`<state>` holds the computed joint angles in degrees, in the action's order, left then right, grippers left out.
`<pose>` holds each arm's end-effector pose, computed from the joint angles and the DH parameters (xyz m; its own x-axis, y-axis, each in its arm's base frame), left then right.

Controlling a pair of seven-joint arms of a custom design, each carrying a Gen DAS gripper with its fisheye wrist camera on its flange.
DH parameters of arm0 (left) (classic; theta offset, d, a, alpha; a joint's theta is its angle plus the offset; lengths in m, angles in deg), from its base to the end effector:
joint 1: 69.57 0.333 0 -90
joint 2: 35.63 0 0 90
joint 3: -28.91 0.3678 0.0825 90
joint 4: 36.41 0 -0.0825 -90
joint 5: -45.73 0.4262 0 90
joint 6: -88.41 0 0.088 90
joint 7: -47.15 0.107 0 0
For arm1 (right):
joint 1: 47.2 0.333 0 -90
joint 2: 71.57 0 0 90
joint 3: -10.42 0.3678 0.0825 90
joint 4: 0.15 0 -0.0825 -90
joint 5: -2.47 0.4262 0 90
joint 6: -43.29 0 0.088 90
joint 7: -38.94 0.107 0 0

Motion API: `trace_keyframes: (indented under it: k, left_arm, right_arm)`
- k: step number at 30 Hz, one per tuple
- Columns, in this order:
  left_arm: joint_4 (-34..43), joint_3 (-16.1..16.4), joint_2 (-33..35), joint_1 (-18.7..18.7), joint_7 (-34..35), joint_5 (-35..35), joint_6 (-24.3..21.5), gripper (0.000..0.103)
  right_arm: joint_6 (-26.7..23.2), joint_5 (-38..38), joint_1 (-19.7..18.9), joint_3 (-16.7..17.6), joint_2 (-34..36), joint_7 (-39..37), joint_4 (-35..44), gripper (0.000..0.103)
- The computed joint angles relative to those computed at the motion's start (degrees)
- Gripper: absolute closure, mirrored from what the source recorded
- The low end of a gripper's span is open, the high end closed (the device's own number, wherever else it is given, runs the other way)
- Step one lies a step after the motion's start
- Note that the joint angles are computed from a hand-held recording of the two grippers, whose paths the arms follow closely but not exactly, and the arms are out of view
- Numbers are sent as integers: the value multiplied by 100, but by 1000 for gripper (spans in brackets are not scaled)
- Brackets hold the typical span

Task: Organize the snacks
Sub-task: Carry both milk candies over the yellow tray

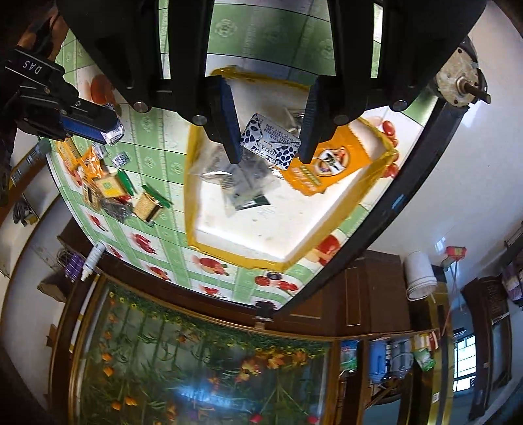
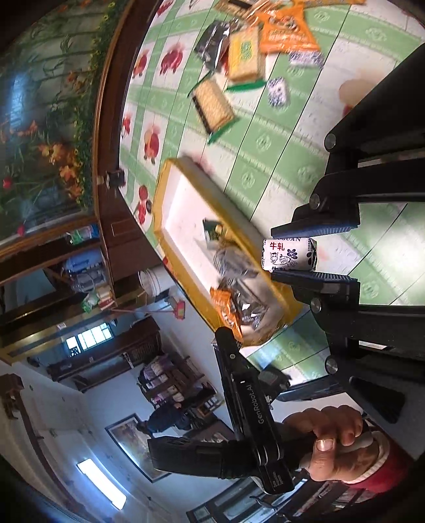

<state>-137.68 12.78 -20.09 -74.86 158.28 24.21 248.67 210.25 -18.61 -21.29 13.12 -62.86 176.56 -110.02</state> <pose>0.6932 -0.2299 0.5322 -0.4414 -0.8845 0.1512 -0.6701 0.2128 -0.7111 0.5938 0.3470 0.5440 0.1149 -0.9459 -0.3034 -0.7053 0.1374 -0.6955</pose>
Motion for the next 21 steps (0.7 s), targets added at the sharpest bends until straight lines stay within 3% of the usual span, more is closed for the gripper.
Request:
trace_keyframes:
  k: [10,21]
  left_arm:
    - [216,49,227,13,-177,177,-67,70]
    - [434,358,496,-220,-957,1186,30,70]
  right_arm:
    - [-192,964,-44,197,910,-1045,1129,84]
    - [-546,1477,76,66,1515,-1505,1853,84]
